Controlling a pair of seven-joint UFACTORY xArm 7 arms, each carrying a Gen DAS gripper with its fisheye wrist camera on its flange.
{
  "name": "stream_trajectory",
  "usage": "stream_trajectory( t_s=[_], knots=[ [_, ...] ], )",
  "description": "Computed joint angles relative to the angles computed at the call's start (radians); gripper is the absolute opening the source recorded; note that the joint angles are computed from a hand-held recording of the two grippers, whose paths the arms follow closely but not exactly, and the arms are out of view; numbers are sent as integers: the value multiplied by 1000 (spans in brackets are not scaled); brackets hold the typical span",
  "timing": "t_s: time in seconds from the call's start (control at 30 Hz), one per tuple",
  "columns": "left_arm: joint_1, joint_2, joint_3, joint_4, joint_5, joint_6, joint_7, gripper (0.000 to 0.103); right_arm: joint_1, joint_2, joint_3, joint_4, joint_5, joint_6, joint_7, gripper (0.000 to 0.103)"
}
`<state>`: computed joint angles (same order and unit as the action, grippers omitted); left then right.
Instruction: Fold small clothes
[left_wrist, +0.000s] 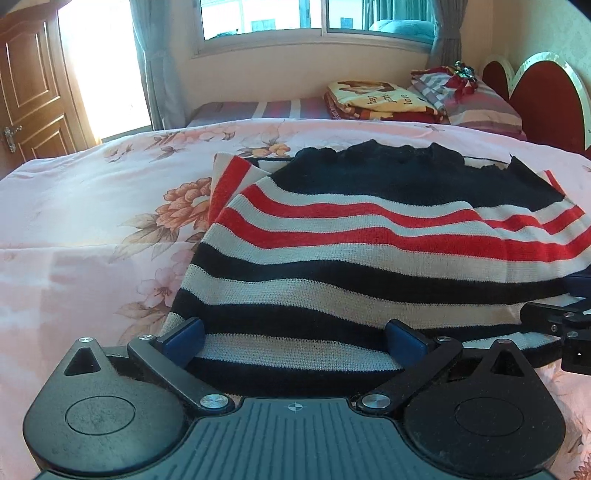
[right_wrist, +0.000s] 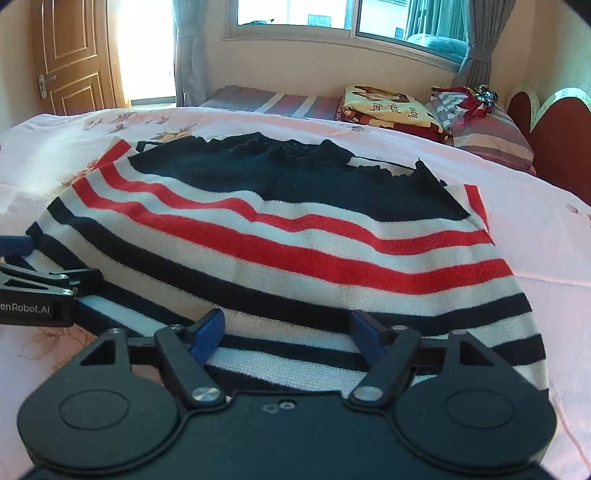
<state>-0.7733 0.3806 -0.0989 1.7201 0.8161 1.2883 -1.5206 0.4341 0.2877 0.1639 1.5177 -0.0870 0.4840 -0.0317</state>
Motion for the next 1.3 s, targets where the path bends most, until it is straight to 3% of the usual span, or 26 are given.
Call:
stream_trajectory(
  t_s=[0.17,0.37,0.47,0.67,0.8,0.87,1.03,1.13,1.2,1.3],
  knots=[
    [4,-7,-6,10,-28,6,5,102,-18,-35,5,-28,34,-16,1,80],
    [5,-11,-11,31,-71,16,2,102,-40,-46,13,-33,84,-14,-5,81],
    [15,-50,-18,-17,-92,-34,-36,102,-46,-59,14,-49,99,-34,-10,83],
    [72,-193,-52,-239,-119,-251,-299,102,-56,-67,23,-55,129,-41,-41,83],
    [117,-247,-78,-351,-118,-376,-417,102,-58,-71,26,-59,146,-46,-52,83],
    [135,-274,-81,-412,-69,-459,-517,102,-57,-66,27,-55,152,-44,-57,83],
    [175,-285,-84,-472,54,-558,-742,102,-53,-53,32,-48,163,-41,-66,83],
    [197,-293,-72,-509,190,-622,-932,101,-48,-40,31,-37,159,-47,-70,83],
    [213,-292,-64,-530,290,-650,-1072,85,-46,-25,32,-22,162,-48,-74,83],
    [232,-278,-64,-530,365,-649,-1174,81,-39,-1,28,3,156,-56,-58,83]
  ],
)
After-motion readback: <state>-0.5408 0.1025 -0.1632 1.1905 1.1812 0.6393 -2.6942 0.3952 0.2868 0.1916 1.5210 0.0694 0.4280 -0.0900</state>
